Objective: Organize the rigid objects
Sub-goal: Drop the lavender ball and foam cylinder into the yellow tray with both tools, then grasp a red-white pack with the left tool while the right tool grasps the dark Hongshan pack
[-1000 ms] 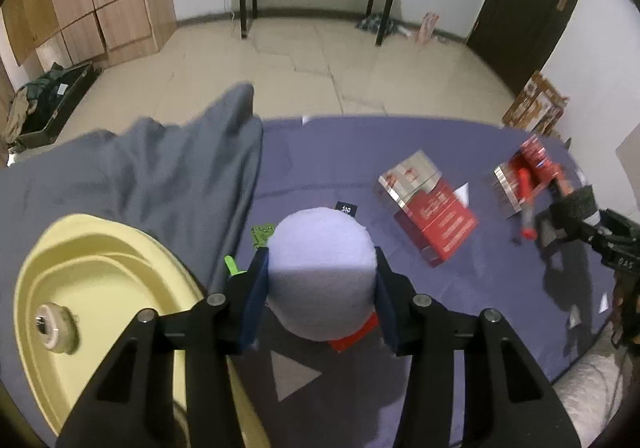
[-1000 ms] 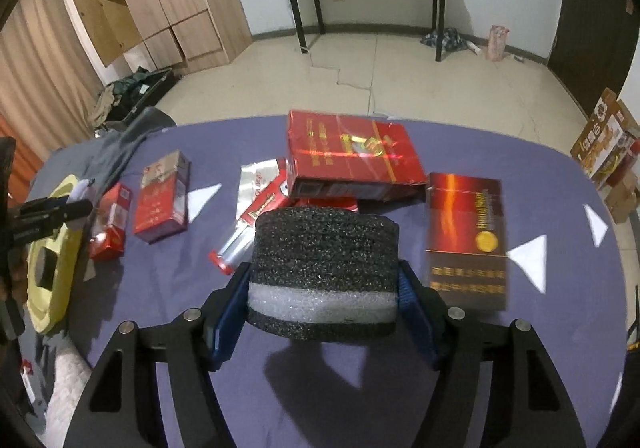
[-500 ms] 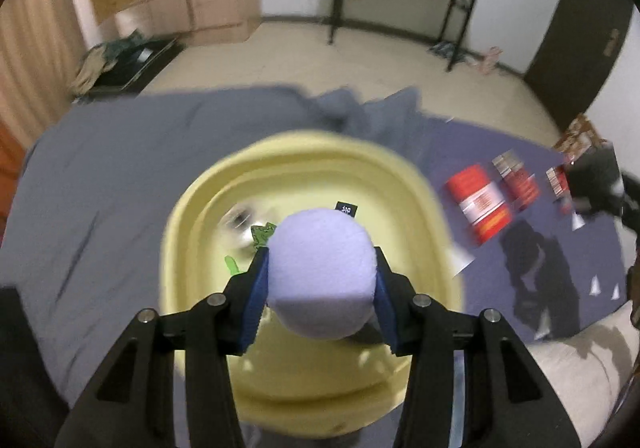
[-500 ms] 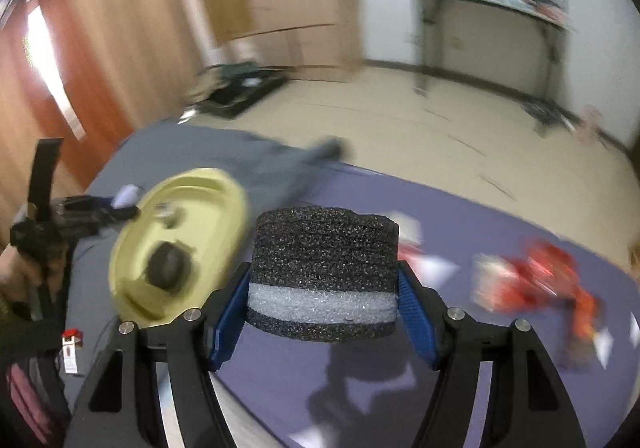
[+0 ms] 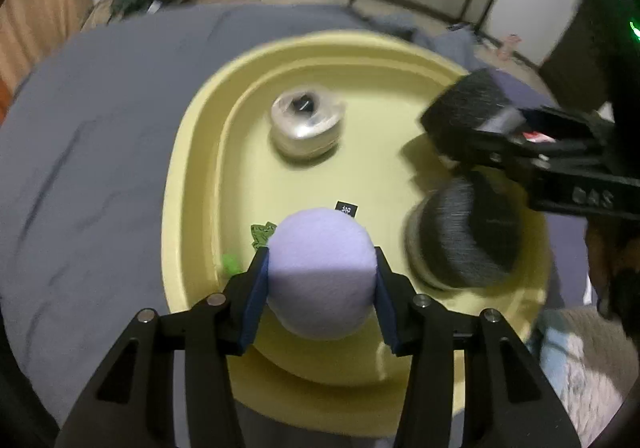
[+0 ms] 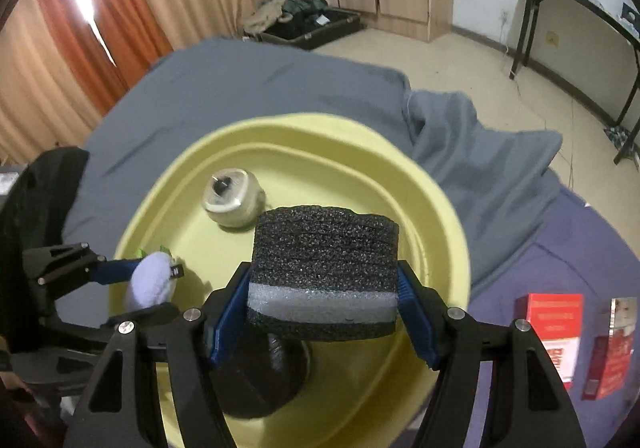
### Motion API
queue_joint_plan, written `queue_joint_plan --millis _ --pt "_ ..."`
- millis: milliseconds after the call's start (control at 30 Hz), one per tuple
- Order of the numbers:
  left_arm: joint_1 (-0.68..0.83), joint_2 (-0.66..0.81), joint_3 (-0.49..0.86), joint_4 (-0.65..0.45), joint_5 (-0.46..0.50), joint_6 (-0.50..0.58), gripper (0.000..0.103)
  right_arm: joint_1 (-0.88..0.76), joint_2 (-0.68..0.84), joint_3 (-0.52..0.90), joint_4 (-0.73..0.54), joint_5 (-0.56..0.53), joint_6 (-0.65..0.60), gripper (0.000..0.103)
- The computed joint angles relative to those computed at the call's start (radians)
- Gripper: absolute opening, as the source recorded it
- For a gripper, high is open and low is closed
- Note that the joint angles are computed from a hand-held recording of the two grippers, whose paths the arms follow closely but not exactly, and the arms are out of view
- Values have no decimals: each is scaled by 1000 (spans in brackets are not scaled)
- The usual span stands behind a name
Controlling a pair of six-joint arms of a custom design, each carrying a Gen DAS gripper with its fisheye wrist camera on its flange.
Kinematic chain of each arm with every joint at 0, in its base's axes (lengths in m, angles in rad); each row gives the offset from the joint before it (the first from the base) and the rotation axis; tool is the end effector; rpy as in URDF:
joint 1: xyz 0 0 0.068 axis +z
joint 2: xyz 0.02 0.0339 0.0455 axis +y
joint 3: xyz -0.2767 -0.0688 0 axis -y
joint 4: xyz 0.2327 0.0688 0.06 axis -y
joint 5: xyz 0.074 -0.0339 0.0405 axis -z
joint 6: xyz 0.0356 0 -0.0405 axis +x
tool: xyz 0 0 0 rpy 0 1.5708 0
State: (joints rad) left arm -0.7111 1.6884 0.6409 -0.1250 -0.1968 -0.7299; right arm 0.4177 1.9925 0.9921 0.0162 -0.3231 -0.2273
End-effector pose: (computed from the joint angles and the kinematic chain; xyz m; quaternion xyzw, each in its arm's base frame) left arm 0.2038 -0.1664 0.1163 -0.0286 0.9753 -0.0575 0.2115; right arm 0.3327 0.1600 0.1128 -0.3436 0.8814 0.1804 0.2694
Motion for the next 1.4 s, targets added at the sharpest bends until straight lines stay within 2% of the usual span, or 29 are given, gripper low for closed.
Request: queue_joint_plan --millis 67,133,200,233,267,300,333,400,467,533,600,633,733,800,833,900,967,1033,1133,1167,1233,1267,1333,1400 --pt "-5 7 -21 53 -8 4 51 13 48 26 9 19 19 69" --pt "-13 8 -23 56 -23 4 53 31 52 9 60 43 29 71" --pt "-16 -4 -12 33 -2 -3 62 45 53 7 70 48 51 77" --pt "-24 -28 -5 6 -3 -14 77 44 49 12 54 35 61 86" --pt "-33 -56 -9 -11 -18 -23 94 38 32 4 52 17 84 90" --pt "-52 -98 -7 -35 -52 -38 101 19 6 -22 76 -6 102 99" --pt "-75 -126 1 -57 -85 -56 103 -20 -56 -81 119 -37 135 103" --pt "-85 -167 46 -120 -91 -65 103 -88 -138 -147 156 -89 171 103" --pt "-91 -168 138 -209 -87 -87 103 -204 -231 -183 127 -125 175 103" --pt "-123 -153 215 -235 -98 -91 103 -337 -302 -191 63 -177 115 103" --pt "-167 -113 307 -257 -111 -107 103 -521 -361 -200 1 -226 -1 103" --pt "-169 -101 332 -263 -103 -110 103 -646 -348 -159 -58 -252 -89 103" --pt "-218 55 541 -309 -82 -141 103 -911 -239 -21 -178 -271 -257 103" --pt "-238 181 701 -356 -85 -153 103 -1024 -156 39 -170 -241 -329 103" --pt "-242 235 772 -387 -89 -163 103 -1083 -91 55 -108 -201 -375 103" --pt "-253 387 955 -468 -97 -201 103 -1131 19 118 -99 -156 -433 103" --pt "-251 494 1086 -524 -78 -229 103 -1160 149 221 -147 -129 -449 103" --pt "-251 622 1250 -606 -58 -252 103 -1176 234 286 -151 -147 -419 103" --pt "-263 770 1452 -723 -91 -277 103 -1194 304 345 -165 -206 -351 103" --pt "-266 827 1543 -792 -111 -286 103 -1212 323 374 -207 -240 -357 103" --pt "-263 916 1681 -899 -133 -322 103 -1225 343 395 -228 -238 -383 103" --pt "-259 947 1723 -925 -133 -337 103 -1208 383 448 -229 -225 -379 103" --pt "-250 981 1759 -943 -128 -359 103 -1203 386 435 -189 -210 -405 103" --pt "-240 983 1722 -889 -96 -354 103 -1195 391 433 -166 -198 -404 103"
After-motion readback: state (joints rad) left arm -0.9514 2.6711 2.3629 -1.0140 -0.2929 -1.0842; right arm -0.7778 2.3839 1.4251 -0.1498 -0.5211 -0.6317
